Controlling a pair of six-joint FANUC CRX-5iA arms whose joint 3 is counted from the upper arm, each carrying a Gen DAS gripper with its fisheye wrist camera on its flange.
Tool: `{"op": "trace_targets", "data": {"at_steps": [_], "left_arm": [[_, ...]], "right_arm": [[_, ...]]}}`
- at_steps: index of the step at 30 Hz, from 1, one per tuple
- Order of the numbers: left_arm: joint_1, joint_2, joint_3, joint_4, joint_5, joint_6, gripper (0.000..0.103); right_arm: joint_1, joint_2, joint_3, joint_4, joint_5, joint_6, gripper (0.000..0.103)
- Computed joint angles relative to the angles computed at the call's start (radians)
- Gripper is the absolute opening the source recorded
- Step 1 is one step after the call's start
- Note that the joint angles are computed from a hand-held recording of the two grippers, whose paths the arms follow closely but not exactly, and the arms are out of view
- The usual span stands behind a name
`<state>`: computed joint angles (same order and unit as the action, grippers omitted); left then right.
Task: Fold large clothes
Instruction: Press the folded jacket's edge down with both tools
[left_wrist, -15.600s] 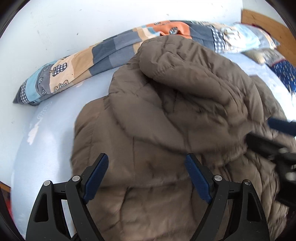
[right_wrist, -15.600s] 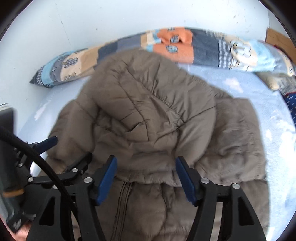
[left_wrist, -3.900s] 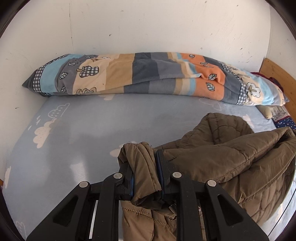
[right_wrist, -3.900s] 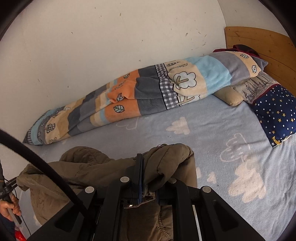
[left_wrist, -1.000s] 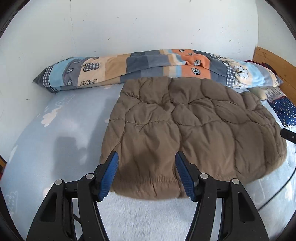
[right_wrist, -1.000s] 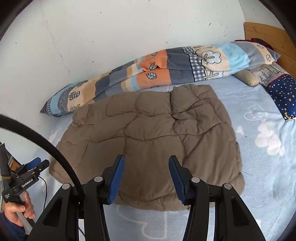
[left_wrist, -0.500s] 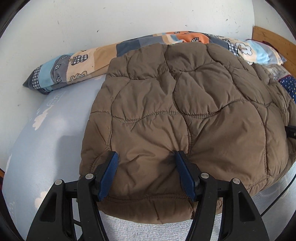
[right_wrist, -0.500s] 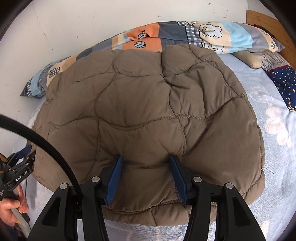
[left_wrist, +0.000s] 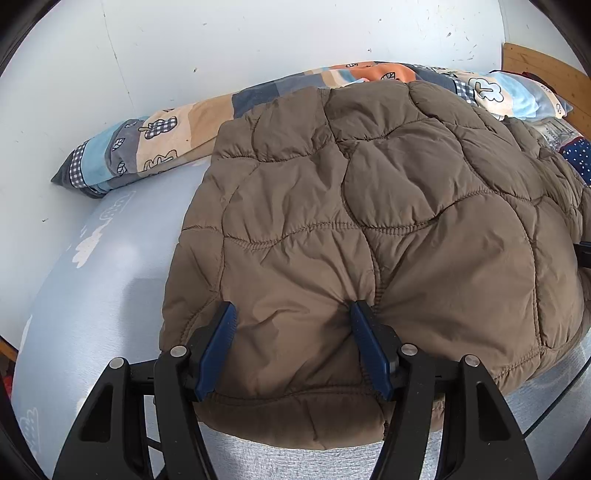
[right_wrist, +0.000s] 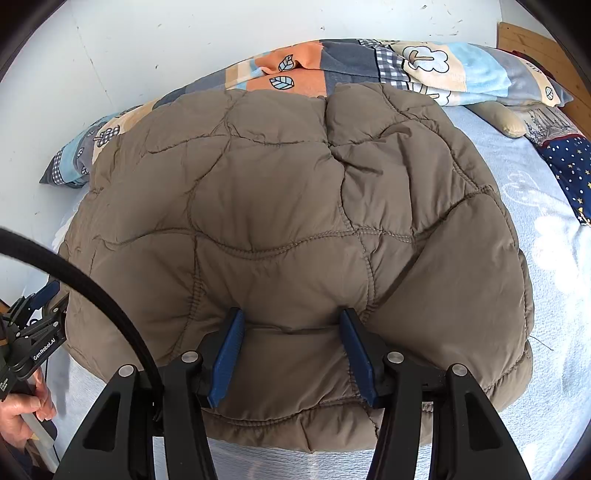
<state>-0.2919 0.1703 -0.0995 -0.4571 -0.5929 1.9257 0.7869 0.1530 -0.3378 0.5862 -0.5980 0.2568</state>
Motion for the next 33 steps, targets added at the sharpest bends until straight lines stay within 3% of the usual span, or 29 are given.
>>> {"op": "trace_targets", "data": {"at_steps": [33], "left_arm": [[-0.03, 0.014, 0.029, -0.077, -0.032, 0.039, 0.064]], "right_arm": [[-0.001, 0.011, 0.015, -0.016, -0.01, 0.024, 0.059]]}}
